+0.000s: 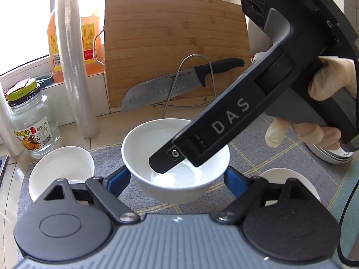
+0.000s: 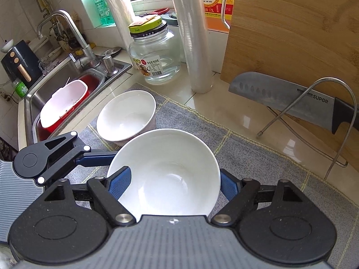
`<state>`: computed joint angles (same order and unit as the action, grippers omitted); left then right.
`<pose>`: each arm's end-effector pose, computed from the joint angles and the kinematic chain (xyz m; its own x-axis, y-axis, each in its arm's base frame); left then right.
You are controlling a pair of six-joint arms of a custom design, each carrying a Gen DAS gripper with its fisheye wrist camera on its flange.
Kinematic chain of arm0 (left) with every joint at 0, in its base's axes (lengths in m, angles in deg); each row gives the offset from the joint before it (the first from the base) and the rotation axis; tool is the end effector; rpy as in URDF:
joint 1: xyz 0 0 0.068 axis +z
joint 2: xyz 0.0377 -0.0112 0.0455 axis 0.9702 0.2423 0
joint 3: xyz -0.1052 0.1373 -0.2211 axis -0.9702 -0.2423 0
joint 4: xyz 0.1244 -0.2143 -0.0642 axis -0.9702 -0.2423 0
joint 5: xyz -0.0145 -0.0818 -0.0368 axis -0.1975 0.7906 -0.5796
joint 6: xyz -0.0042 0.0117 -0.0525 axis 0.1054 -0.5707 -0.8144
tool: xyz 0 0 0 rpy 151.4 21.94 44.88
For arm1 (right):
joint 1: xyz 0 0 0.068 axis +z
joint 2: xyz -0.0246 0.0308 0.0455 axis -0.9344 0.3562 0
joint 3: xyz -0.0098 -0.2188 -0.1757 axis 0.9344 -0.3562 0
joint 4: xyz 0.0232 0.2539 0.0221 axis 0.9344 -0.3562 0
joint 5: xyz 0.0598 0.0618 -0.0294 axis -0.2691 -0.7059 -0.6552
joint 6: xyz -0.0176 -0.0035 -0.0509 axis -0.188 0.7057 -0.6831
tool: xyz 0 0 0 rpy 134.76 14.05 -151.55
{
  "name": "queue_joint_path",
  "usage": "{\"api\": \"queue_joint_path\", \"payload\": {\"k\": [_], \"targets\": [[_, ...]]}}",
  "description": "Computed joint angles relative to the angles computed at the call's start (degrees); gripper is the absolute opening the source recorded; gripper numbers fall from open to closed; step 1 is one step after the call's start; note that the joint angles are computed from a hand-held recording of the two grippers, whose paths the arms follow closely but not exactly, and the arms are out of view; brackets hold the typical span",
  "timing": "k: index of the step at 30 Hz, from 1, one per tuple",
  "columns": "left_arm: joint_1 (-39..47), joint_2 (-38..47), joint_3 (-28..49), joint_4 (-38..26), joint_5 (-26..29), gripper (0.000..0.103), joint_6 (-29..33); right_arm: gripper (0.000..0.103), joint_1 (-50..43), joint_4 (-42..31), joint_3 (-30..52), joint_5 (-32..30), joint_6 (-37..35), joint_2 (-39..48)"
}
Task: Organize plates and bowls
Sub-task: 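Lift and carry the white bowl with the right tool toward the placed bowl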
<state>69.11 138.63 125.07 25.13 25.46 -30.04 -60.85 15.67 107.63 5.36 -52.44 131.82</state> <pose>0.2825 -0.0506 0.1941 -0.4533 0.4005 -0.7963 0.6694 0.7429 -0.0075 0.3132 0.0579 0.2144 -0.7827 -0.2473 -0.5711 -0.4303 0.8780 0.2096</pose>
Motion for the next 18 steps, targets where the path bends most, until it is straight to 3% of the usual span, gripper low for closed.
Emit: {"api": "queue_joint_path", "payload": {"k": [18], "targets": [[-1.9,-8.5,-2.3,-7.9,3.7,0.090,4.0,0.088,-1.8,-1.8,-11.8,2.1,4.6,-16.9]]}}
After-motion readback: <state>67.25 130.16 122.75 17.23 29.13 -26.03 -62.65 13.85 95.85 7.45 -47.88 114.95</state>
